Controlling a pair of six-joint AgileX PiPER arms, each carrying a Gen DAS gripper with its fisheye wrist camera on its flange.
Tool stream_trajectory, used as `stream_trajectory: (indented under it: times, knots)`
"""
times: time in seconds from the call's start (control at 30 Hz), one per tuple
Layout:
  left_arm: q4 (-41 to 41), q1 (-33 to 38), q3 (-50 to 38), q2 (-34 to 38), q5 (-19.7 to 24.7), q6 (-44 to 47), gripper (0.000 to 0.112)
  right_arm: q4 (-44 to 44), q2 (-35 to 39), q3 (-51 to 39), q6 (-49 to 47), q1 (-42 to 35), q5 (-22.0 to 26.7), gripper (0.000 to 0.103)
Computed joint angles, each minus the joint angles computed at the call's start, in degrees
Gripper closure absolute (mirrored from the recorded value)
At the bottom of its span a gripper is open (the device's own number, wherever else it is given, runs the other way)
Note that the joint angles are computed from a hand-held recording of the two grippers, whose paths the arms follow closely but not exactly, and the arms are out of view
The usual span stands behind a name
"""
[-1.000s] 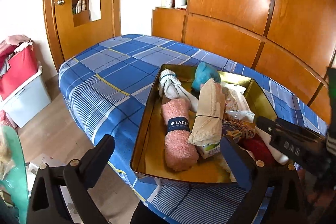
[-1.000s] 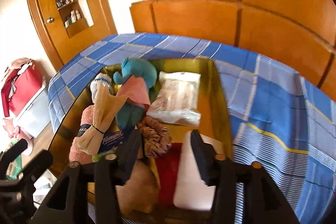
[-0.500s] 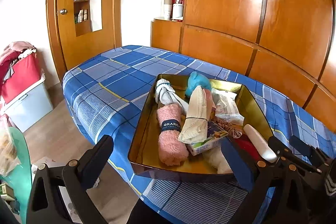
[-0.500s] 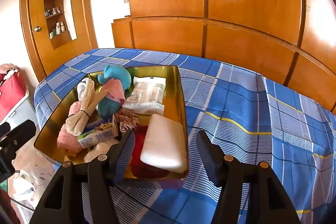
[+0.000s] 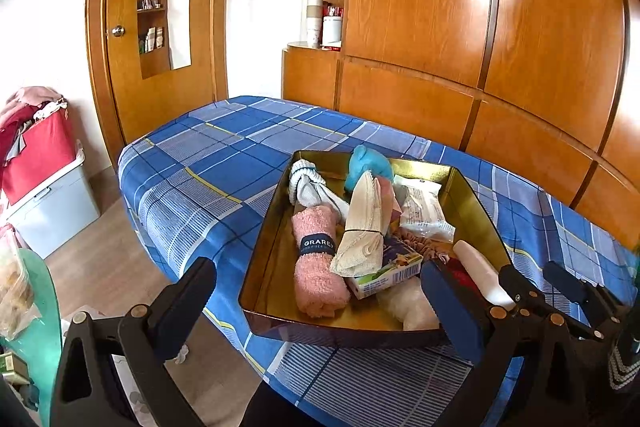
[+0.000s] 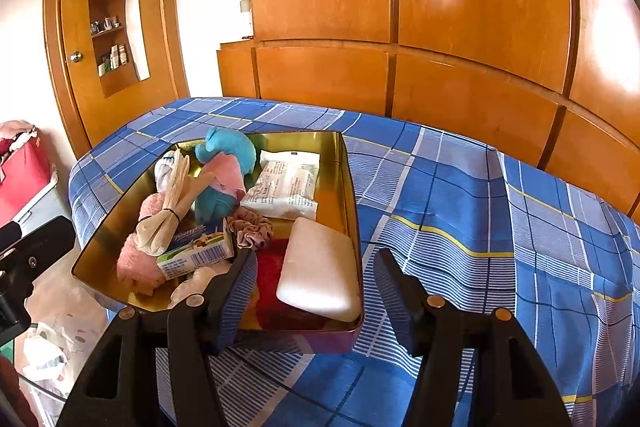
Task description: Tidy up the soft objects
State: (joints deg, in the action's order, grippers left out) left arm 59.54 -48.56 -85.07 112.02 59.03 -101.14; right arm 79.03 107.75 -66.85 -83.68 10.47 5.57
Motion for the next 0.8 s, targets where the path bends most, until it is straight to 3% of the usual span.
stream_trajectory:
  times: [0.8]
  knots:
    - [-0.83,0.21,-0.05,0.34,-0.44,0.30,0.010,0.07,-0.15,0.25,0.17,-0.13,0.41,0.042]
